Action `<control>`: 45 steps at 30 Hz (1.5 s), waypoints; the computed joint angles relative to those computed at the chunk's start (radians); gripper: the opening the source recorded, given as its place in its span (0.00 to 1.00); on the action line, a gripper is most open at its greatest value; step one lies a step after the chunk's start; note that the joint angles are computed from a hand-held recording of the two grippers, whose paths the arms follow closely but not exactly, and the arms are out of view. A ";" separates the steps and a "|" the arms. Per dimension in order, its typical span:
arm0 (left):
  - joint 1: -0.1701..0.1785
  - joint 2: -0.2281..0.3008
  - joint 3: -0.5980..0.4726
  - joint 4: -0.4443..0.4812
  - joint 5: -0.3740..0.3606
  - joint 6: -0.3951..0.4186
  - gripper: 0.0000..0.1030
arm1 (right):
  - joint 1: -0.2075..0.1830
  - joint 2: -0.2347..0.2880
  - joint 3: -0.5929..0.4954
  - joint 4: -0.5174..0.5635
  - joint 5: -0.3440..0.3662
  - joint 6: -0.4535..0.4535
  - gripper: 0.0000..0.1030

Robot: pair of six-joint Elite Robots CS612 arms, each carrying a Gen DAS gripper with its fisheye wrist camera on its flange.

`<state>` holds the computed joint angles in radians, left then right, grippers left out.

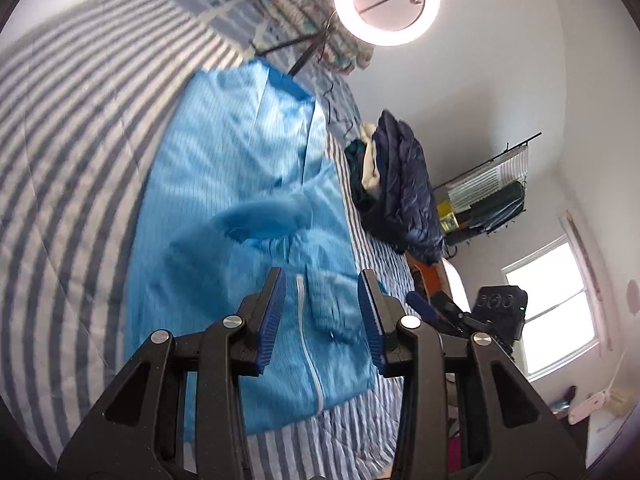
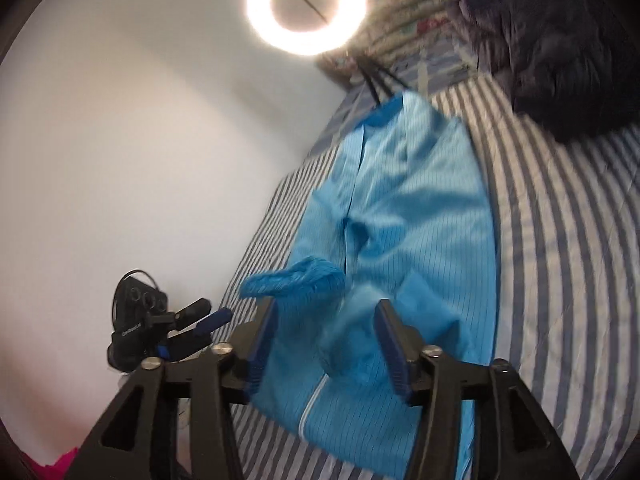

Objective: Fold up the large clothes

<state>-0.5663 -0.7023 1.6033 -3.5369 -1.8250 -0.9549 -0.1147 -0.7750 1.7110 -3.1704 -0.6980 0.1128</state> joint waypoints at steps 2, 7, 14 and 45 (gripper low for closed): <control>0.002 -0.009 0.009 -0.004 0.004 0.031 0.35 | 0.003 -0.011 0.000 -0.002 -0.027 -0.043 0.53; 0.002 -0.019 0.026 0.082 -0.005 0.082 0.36 | 0.019 -0.059 0.008 0.244 -0.151 -0.386 0.34; -0.004 -0.010 0.036 0.179 -0.022 0.100 0.35 | 0.026 -0.049 -0.012 0.444 -0.211 -0.565 0.25; -0.024 0.019 -0.033 0.282 0.057 0.207 0.35 | 0.049 0.027 -0.174 0.449 -0.179 -0.437 0.30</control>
<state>-0.5906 -0.6834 1.5699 -3.2549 -1.7679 -0.7478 -0.0660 -0.7477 1.5374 -2.7215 -0.8768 -0.3244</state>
